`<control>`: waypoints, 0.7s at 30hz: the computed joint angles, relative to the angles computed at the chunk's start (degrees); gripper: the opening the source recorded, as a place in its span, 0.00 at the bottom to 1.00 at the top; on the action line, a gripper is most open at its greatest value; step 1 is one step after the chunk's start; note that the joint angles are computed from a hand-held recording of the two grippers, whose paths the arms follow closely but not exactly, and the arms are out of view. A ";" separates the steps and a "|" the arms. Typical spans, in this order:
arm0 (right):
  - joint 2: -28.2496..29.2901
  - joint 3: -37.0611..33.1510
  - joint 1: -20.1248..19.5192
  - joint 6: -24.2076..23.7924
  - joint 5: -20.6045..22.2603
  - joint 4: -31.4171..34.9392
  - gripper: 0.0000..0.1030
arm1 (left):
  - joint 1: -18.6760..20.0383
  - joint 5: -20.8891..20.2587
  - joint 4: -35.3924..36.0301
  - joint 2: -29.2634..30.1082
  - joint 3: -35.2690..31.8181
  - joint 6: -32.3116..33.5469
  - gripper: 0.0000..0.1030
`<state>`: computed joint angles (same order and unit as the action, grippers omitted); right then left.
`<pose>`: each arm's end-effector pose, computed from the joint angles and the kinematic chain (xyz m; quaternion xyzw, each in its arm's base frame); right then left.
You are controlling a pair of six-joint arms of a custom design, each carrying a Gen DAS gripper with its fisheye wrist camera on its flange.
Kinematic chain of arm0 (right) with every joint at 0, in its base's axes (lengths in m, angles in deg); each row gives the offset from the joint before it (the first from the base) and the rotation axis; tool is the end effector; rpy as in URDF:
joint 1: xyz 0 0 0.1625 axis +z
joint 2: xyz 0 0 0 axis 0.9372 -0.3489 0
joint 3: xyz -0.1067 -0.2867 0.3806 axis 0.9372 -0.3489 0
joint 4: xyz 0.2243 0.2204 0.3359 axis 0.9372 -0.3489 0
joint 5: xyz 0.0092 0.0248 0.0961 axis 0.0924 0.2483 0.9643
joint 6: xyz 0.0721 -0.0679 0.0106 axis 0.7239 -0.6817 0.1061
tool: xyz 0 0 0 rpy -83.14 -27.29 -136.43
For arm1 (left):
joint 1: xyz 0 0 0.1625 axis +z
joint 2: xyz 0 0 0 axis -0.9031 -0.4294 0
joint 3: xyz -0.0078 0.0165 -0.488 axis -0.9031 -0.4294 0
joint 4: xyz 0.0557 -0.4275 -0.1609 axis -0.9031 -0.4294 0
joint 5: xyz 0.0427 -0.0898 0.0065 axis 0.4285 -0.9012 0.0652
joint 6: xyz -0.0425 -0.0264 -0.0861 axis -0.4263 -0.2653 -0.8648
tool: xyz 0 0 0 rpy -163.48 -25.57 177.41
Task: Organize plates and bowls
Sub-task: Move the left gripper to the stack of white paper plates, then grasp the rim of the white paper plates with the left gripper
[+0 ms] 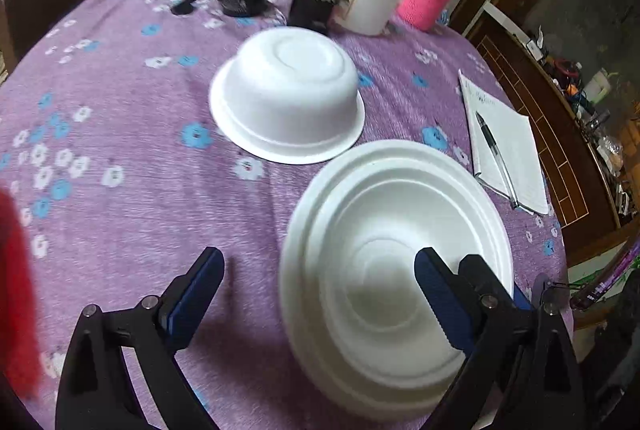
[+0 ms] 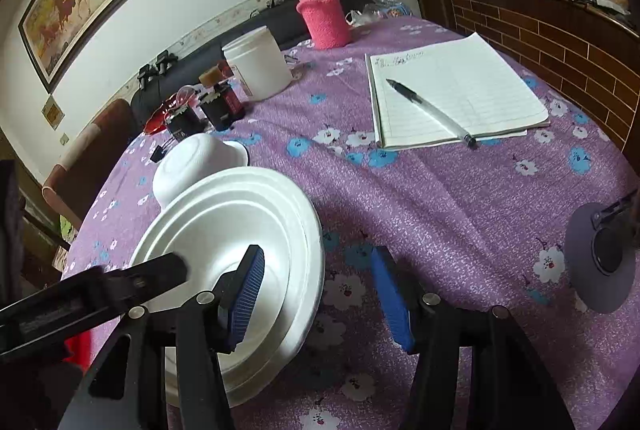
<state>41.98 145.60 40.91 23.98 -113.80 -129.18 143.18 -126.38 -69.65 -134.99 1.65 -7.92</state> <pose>0.3493 -0.7633 -0.1028 -0.0876 -0.8504 0.4504 0.2573 0.0010 -0.8721 0.2794 0.1896 0.9467 -0.1567 0.2079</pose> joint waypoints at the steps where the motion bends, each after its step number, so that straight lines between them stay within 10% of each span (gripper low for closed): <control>1: -0.08 0.02 -0.06 0.58 0.05 0.88 0.58 | -0.01 0.05 0.14 0.23 -0.07 0.10 0.90; 11: -0.66 0.92 -0.65 1.88 4.00 2.44 0.28 | 0.19 -1.56 3.88 0.40 -0.45 0.28 0.35; 21: -0.53 0.94 -0.62 0.50 5.68 1.48 0.18 | 1.00 -3.14 4.93 -0.25 -0.41 -0.63 0.23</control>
<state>41.46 146.54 40.30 24.47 -108.12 -127.70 144.18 -129.51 -64.71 -135.24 1.24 -8.54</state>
